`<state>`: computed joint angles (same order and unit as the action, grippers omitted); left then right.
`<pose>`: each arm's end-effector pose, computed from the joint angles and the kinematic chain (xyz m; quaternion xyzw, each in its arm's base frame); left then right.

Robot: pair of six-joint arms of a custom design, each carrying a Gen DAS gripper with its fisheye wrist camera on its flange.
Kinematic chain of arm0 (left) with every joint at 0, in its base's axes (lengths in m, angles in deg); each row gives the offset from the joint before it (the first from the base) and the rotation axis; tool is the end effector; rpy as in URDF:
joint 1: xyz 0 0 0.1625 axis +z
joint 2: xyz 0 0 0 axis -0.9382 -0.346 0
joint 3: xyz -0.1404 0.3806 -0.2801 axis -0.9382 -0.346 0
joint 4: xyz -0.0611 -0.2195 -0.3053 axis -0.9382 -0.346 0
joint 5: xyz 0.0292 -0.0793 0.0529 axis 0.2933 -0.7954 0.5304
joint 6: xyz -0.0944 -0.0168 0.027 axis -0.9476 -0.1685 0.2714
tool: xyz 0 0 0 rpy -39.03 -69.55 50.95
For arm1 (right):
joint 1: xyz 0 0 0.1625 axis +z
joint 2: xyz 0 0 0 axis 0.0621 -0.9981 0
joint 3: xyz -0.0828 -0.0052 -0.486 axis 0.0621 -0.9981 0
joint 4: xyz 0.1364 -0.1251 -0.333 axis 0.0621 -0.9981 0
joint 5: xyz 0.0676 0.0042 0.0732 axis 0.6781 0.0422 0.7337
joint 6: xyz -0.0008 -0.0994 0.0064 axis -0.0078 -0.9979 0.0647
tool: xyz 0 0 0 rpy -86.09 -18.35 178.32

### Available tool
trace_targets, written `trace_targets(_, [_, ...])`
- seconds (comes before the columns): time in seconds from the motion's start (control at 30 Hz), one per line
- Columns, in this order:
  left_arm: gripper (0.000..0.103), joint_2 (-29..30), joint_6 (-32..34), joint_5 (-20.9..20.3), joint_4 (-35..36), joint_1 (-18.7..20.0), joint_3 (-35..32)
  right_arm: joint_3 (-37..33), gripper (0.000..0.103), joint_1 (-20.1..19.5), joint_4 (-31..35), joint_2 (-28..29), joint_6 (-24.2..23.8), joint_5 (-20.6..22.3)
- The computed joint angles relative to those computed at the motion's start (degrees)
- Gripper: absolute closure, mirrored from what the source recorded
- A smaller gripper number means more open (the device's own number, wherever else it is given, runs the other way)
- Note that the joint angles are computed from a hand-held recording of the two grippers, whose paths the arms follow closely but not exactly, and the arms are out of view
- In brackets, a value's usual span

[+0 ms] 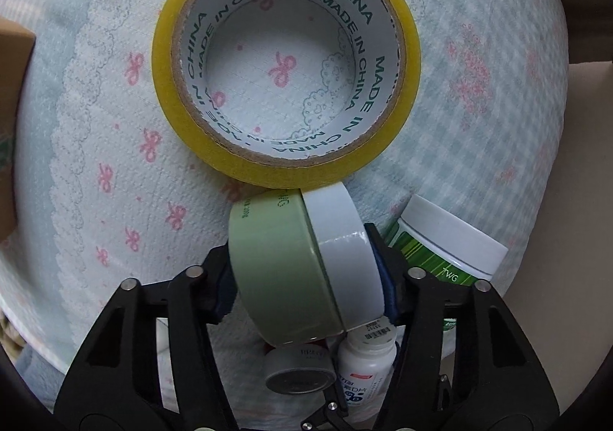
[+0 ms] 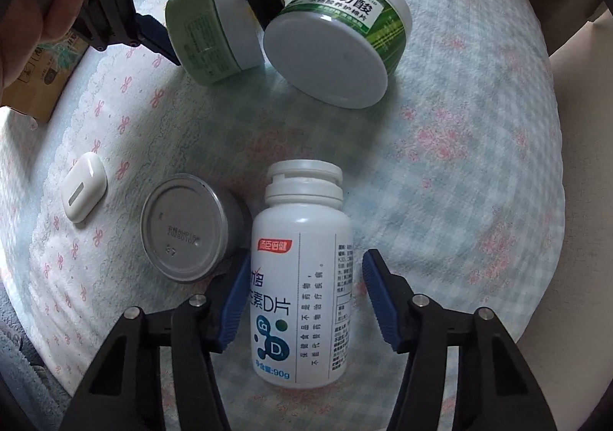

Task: Organize rigid objects
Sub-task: 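Grasp the pale green jar with the left tool while the right grasps the vitamin bottle, then carry the pale green jar and vitamin bottle over the cardboard box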

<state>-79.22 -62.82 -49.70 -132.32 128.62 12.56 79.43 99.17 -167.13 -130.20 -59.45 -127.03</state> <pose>-0.1824 -0.6309 0.1053 -0.4079 0.8868 -0.0959 0.1950 0.1925 -0.5521 0.1409 0.4040 -0.8371 -0.1443 0.3396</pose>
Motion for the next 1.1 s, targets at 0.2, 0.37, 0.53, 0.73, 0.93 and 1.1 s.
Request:
trace_targets(0.2, [0.063, -1.84, 0.73, 1.06, -1.45, -0.87, 2.83, 1.67, 0.056, 0.19, -2.53, 0.21, 0.61, -0.49])
trace_targets(0.37, [0.064, -3.34, 0.71, 1.05, -1.65, -2.41, 4.91, 0.66, 0.057, 0.52, -2.21, 0.97, 1.46, -0.88])
trace_targets(0.53, [0.064, -5.83, 0.75, 2.06, -0.27, -4.98, 6.6, -0.85, 0.057, 1.07, 0.52, -0.23, 5.52, -0.39])
trace_targets(0.73, [0.064, -9.19, 0.4, 3.13, 1.57, -8.32, 7.72, -2.77, 0.057, 2.55, 3.62, -2.17, 11.67, 0.97])
trace_targets(0.93, [0.064, -14.19, 0.64, 6.49, 7.91, -13.44, 7.15, -6.15, 0.057, 5.45, 8.24, -5.42, 19.9, 3.45])
trace_targets(1.1, [0.064, -18.62, 0.95, 10.63, 14.83, -17.99, 5.69, -8.88, 0.057, 10.03, 11.97, -7.68, 25.96, 4.96])
